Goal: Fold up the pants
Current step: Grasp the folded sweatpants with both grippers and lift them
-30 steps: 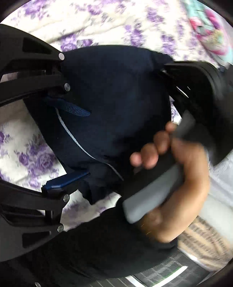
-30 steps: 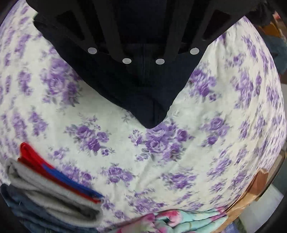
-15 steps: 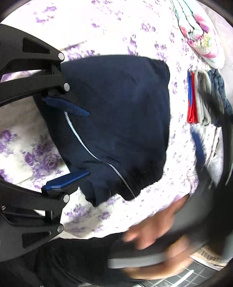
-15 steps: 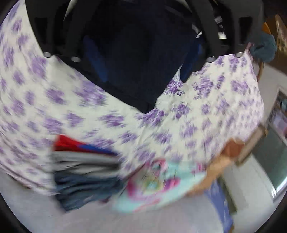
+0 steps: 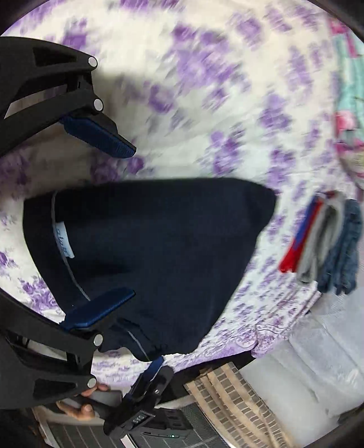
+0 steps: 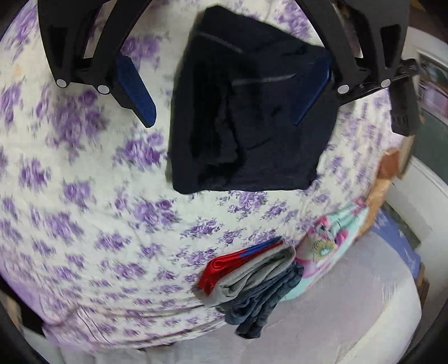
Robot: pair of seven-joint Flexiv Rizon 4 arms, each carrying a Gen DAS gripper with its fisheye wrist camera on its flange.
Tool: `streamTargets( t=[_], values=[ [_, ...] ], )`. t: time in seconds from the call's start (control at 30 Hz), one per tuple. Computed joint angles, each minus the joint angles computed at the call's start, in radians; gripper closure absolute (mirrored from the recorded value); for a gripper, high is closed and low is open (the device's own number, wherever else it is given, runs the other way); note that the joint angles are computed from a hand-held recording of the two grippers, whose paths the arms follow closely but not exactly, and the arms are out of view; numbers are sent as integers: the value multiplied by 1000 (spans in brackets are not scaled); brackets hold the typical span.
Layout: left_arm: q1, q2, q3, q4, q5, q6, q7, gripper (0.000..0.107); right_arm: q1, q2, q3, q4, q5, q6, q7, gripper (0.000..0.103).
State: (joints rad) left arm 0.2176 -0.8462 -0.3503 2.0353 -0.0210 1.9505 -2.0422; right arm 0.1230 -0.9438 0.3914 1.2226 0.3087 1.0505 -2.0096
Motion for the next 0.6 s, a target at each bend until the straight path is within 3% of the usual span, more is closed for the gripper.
streamTargets(
  t=[0.07,0.13,0.27,0.47,0.5,0.57,0.6],
  values=[
    [-20,-8,16,-3,-8,0,0,16,88,5,-104,38,-73,64,67,6],
    [-11,-16,5,-7,8,2,13,16,105,3,-129,68,-152,55,111,6],
    [58,-55,-75,-33,61,-12,35,15,-62,-84,50,-111,-1,-320,98,4],
    [145,-124,-177,-87,79,-46,81,10,-72,-120,46,-202,114,-444,34,3],
    [153,-128,-189,-90,72,-49,79,10,-73,-117,52,-197,124,-435,21,12],
    [127,-103,-165,-83,54,-49,76,14,-31,-56,1,-102,138,-315,-40,35],
    [83,-78,-123,-84,32,-56,75,25,-29,-37,1,-67,146,-269,-77,41]
  ],
)
